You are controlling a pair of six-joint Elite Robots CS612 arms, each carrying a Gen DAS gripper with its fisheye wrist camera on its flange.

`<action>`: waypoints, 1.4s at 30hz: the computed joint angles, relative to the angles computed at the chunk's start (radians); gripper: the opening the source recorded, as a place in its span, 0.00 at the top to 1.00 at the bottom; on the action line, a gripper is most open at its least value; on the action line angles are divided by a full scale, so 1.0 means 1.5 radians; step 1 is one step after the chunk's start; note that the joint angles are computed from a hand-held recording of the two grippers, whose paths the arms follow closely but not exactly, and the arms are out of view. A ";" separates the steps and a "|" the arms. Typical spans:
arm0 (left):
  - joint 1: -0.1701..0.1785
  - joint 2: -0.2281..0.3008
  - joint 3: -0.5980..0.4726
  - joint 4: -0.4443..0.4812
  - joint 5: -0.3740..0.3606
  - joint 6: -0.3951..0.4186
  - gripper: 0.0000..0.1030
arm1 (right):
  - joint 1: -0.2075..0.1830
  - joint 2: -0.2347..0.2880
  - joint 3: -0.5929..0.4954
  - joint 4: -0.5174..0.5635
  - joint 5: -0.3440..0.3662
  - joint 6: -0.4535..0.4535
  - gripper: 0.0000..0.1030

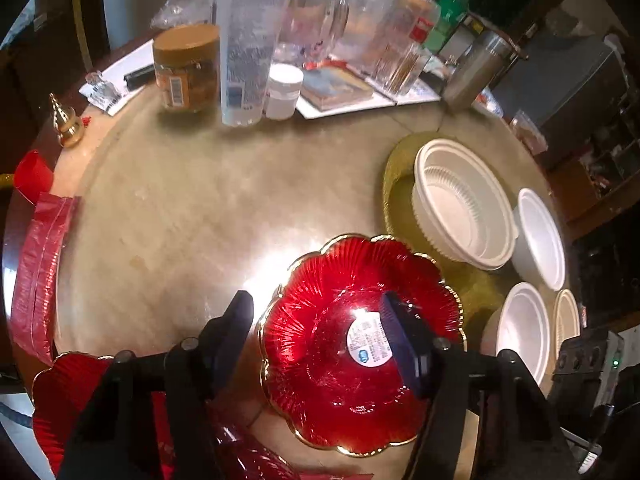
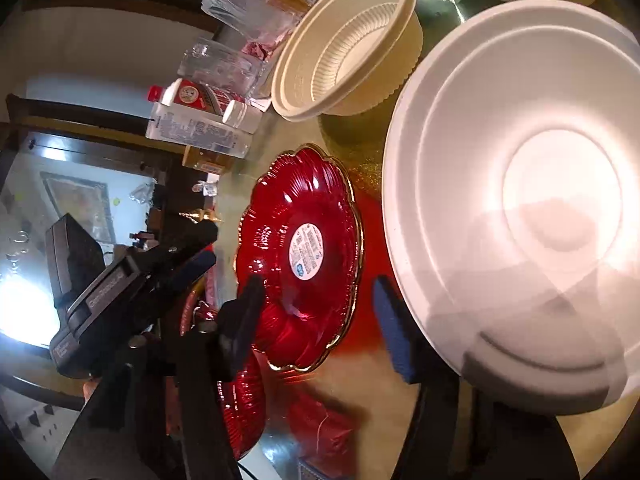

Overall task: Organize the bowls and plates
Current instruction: 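Grasp the red plate with the white sticker using the left tool, then lift the sticker plate onto the wedding plate and open the left tool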

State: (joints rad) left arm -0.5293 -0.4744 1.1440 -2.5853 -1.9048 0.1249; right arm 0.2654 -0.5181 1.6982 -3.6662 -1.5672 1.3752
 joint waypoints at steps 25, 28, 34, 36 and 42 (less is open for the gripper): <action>-0.010 -0.003 0.000 0.039 0.080 -0.002 0.81 | 0.004 -0.017 -0.009 0.094 -0.053 -0.037 0.92; -0.007 -0.016 0.020 0.012 0.077 -0.002 0.82 | 0.007 -0.022 -0.005 0.084 -0.064 -0.047 0.92; 0.002 -0.044 0.064 -0.048 0.067 -0.005 0.82 | 0.019 -0.036 -0.002 0.073 -0.089 -0.076 0.92; 0.008 -0.054 0.081 -0.075 0.060 -0.010 0.82 | 0.026 -0.040 -0.006 0.075 -0.097 -0.090 0.92; 0.037 -0.082 0.139 -0.160 0.043 -0.037 0.82 | 0.048 -0.041 -0.038 0.085 -0.103 -0.141 0.92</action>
